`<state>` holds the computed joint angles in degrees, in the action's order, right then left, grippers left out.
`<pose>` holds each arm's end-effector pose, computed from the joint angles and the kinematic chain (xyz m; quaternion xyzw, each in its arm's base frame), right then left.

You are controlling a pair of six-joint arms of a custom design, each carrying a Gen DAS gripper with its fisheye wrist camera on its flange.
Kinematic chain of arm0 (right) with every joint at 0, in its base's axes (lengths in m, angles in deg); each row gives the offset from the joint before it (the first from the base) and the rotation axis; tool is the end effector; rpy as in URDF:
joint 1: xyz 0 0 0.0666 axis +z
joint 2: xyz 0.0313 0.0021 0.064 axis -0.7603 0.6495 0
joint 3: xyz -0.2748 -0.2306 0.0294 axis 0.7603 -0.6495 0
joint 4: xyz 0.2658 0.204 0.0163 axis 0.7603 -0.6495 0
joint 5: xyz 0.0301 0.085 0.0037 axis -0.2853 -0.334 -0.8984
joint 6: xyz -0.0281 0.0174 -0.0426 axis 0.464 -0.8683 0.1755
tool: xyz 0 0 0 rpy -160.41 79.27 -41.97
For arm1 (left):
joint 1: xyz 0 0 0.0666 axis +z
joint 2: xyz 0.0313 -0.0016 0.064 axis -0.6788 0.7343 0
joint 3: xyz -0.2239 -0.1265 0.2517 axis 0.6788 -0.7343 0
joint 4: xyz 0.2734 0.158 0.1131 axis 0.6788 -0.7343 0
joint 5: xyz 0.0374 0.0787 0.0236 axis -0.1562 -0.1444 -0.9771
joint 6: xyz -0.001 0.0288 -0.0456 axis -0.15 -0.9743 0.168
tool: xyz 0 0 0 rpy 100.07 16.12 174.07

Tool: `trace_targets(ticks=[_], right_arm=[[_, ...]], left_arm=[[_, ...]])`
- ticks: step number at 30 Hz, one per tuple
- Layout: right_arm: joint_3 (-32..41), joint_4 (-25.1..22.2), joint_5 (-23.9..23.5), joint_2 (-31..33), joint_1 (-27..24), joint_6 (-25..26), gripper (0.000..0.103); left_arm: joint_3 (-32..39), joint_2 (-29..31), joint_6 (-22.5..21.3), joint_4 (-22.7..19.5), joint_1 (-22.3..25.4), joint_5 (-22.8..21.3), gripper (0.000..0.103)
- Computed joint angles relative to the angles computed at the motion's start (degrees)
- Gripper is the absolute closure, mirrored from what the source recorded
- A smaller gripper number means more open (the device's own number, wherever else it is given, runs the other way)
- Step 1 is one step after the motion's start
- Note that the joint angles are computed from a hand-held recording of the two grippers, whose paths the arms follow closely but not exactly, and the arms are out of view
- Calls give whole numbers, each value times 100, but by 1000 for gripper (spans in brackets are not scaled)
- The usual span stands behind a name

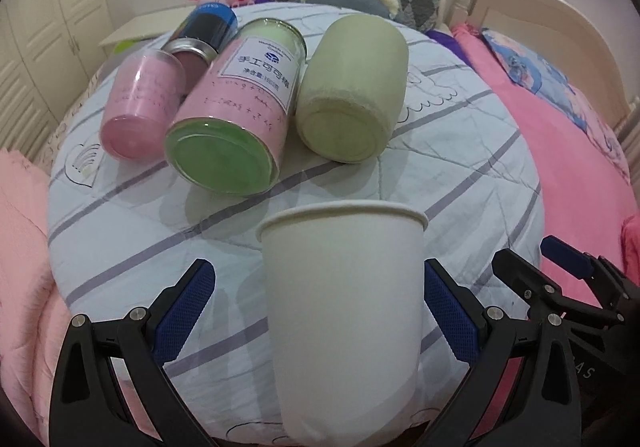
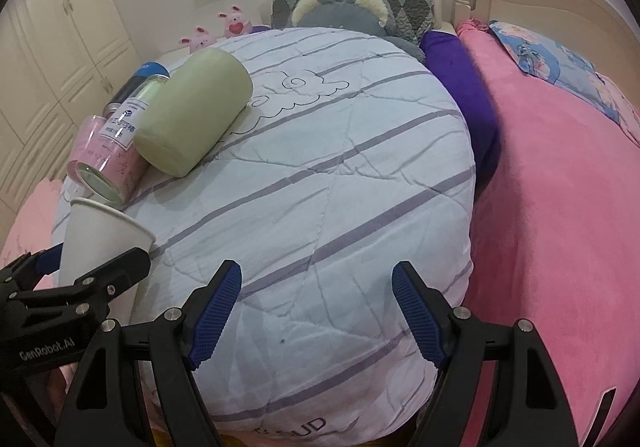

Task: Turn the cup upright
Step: 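Bring the white cup toward the left gripper and grasp it with the left gripper, then rotate the white cup upright with the left gripper and lower it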

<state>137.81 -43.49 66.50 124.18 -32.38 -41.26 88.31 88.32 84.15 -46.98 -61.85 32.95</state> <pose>0.5937 0.1822 0.4090 -0.0302 0.9556 0.0770 0.2828 0.5960 -0.2037 0.4070 -0.0031 0.9634 -0.0454 0.2640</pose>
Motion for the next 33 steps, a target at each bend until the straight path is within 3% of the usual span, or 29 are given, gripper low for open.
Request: trace_targets(ticks=[1,2,3,4,21,28,33], right_arm=[[31,-17,-34,25,-17,2,24],[28,-14,-68,34,-35,-7,24],[55,-23,-86,54,-41,-16,24],[55,-18,-113,58,-59,-16,24],[148,-96,-107,115,-119,-152,24],[96,-73,-92,84,-104,-175,24],[38,-47,-66,52,-93,-201,24]], left_arm=[[49,35,7,-31,-2,6,1],[86,60,11,-44,-3,31,10],[221,130,20,-142,-2,37,32],[460,256,42,-358,-5,21,35],[240,44,-193,-50,-52,-22,36],[228,-10,-409,270,-175,-503,36],[208,-24,-549,518,-178,-594,35]])
